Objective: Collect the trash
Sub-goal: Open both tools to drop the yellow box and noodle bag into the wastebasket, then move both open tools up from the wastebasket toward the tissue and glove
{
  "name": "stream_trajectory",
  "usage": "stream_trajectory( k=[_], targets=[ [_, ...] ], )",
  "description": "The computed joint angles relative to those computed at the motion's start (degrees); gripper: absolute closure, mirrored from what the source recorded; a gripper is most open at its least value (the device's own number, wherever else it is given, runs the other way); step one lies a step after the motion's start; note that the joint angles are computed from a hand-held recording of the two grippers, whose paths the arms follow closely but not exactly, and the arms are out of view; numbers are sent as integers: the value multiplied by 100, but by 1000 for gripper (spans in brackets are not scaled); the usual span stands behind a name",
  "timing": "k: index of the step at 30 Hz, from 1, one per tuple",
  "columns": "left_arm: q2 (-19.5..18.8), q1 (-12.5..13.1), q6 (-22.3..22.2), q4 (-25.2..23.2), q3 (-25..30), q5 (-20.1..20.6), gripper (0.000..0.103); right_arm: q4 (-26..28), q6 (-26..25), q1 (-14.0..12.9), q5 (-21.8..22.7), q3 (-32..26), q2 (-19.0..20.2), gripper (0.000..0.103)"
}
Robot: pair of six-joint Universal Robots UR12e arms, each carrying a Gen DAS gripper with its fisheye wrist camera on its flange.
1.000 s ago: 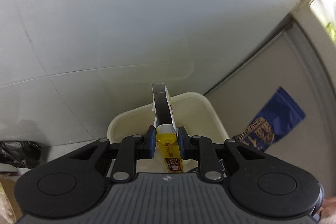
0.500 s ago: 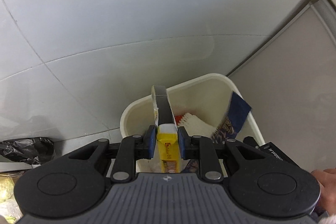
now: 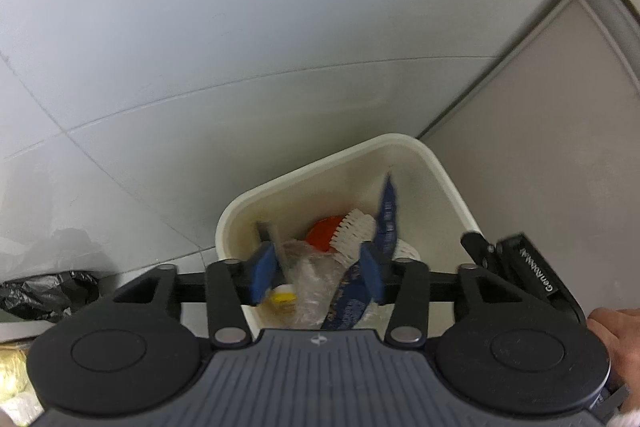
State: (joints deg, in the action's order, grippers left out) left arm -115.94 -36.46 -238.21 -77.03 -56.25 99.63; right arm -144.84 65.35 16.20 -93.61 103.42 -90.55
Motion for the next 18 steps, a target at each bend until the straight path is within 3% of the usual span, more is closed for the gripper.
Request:
stream_trajectory(
  k=[8,18],
  targets=[
    [87,-5,104,54,24,17,38,218,446,-30,89,-215,-56,31],
    [250,-57,59,29,56,77,16,896,1621,-84,112,-544,-265,21]
  ],
)
